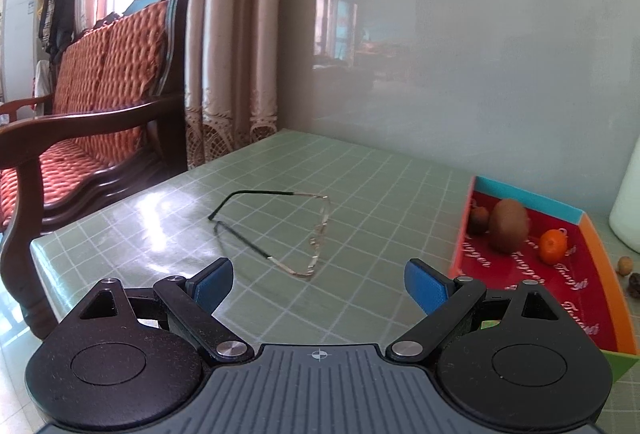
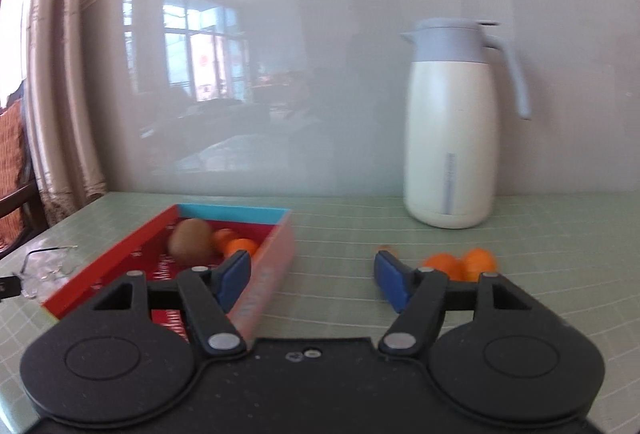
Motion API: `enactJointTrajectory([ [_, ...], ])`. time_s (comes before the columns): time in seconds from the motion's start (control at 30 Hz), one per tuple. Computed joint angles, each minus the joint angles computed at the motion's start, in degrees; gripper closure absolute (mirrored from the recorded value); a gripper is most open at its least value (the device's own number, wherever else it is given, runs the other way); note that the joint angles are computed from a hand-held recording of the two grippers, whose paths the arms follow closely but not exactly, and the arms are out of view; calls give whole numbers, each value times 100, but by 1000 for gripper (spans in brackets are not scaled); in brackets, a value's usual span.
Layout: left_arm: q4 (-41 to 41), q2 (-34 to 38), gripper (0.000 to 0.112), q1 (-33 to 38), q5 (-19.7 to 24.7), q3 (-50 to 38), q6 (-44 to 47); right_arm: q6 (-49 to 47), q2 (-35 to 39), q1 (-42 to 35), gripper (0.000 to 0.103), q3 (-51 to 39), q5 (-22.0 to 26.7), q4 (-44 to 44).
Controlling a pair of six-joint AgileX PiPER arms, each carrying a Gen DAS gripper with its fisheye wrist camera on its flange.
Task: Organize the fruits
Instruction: 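Reach the left gripper to a mandarin orange and close on it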
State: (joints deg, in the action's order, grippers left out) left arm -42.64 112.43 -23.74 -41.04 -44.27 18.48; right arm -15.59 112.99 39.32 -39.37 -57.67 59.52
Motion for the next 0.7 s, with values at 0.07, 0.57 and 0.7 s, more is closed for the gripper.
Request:
enactJointTrajectory([
  [0.07,-98,-13,20,-126,-8,-46,79,88,-119,-124,35,221,-26,4],
  [0.57,-934,305,20,-1477,83,-923,926,1117,-1099,-1051,35,2182,-724,-205],
  [0.7,-1103,514,20,-1863,154,-1311,1185,1294,-1207,-1293,35,2535,-860,-312],
])
